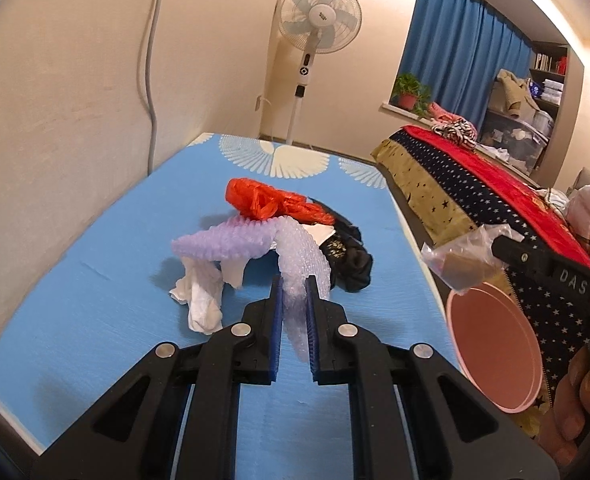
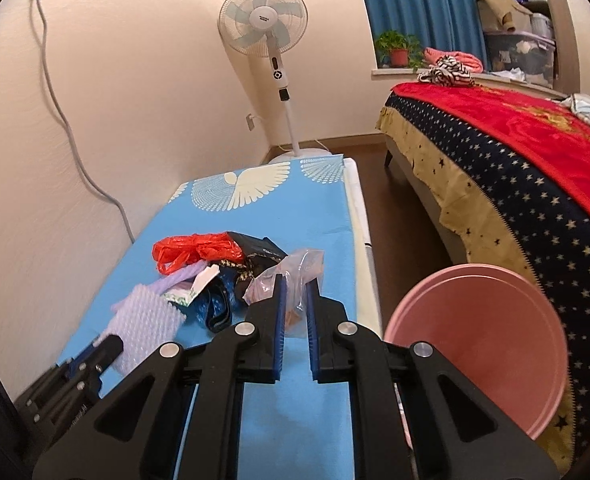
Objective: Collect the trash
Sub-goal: 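Carry the clear bag and purple foam over the pink bin with both grippers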
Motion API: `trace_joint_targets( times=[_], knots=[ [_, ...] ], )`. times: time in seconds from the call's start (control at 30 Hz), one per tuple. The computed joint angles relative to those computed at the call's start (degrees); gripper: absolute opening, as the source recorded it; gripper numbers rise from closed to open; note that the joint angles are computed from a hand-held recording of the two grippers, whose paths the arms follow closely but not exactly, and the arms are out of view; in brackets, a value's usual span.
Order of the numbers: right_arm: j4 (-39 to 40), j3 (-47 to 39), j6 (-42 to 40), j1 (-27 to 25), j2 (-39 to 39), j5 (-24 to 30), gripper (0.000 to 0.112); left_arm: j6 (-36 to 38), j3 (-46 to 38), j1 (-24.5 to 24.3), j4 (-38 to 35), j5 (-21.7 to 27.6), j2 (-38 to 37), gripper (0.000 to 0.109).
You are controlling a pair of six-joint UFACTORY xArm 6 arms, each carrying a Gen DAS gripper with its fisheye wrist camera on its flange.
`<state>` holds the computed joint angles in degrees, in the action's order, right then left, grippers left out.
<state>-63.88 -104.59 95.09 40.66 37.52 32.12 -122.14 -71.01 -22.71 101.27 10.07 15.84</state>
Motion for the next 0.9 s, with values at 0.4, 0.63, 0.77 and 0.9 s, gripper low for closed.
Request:
trace_joint_targets(
  times=[0.4,0.63,0.77,0.9],
  knots=[
    [-5.26,7.60,3.73,2.24,-7.31,4.21,0.010,-3.51,1.72,-1.16,4.80,-0.08,-2.70,0.011],
    [-7.38,12.11,6.85,2.76,-11.31,6.99,0.010,-4.68,0.82,-2.56,7.19,-0.23,-2.65,0.011],
    [-7.89,13.80,8.07,2.74,-12.73,8.57,0.010,-5.61,-0.16,-3.10,8.59,-0.72,-2.02,0.011],
    [-8.18,15.95,9.35,2.54,-14.32,9.90,0.010,-6.59,-1.45,-3.88,9.92,-1.12,-1.19,0.011]
  ],
)
